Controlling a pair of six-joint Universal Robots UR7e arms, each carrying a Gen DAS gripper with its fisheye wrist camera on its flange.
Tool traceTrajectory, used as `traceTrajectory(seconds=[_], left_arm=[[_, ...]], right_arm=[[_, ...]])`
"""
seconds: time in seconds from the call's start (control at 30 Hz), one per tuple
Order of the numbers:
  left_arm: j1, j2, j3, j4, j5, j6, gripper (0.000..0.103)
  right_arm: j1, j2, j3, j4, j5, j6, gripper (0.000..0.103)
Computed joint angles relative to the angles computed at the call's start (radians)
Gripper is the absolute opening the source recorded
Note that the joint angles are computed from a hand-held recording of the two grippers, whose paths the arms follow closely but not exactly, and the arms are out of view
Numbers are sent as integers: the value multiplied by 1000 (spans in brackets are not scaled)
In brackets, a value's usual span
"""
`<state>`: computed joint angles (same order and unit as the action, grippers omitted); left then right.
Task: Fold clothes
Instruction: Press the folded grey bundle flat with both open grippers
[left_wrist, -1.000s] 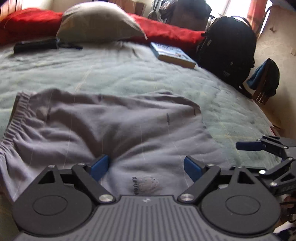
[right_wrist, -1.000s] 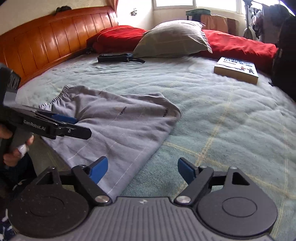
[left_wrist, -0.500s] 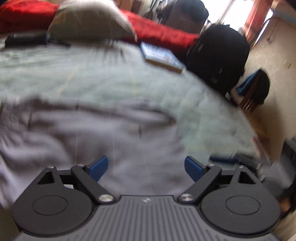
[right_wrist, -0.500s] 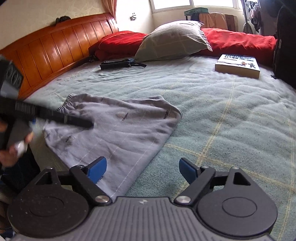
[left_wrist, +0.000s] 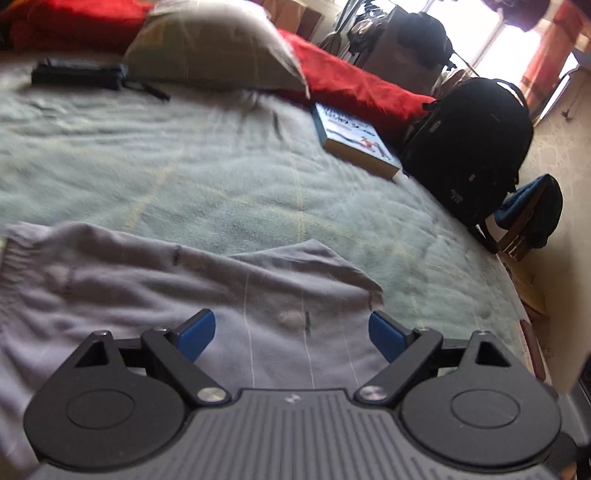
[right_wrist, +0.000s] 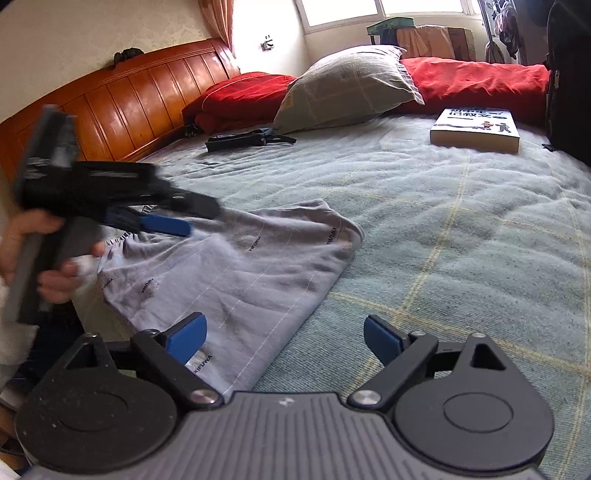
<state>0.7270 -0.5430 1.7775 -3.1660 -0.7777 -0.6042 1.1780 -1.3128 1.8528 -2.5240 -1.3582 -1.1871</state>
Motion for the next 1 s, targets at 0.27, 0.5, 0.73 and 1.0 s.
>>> traceTrajectory(seconds=[0.27,0.5,0.73,1.0], left_arm=[[-35,-14,121,-32,1,-131,93],[-137,-111,196,241,208,-328,94],[-207,-226,309,575,264,-655,94],[-229,-286,422,508,266,-713,94]], right_arm=[[15,2,9,14,-19,46,95],[55,-15,40,-16,-38,16,99],[178,89,50,-135,-129,-76,102],[225,189,80,-280,-259,-103,103]])
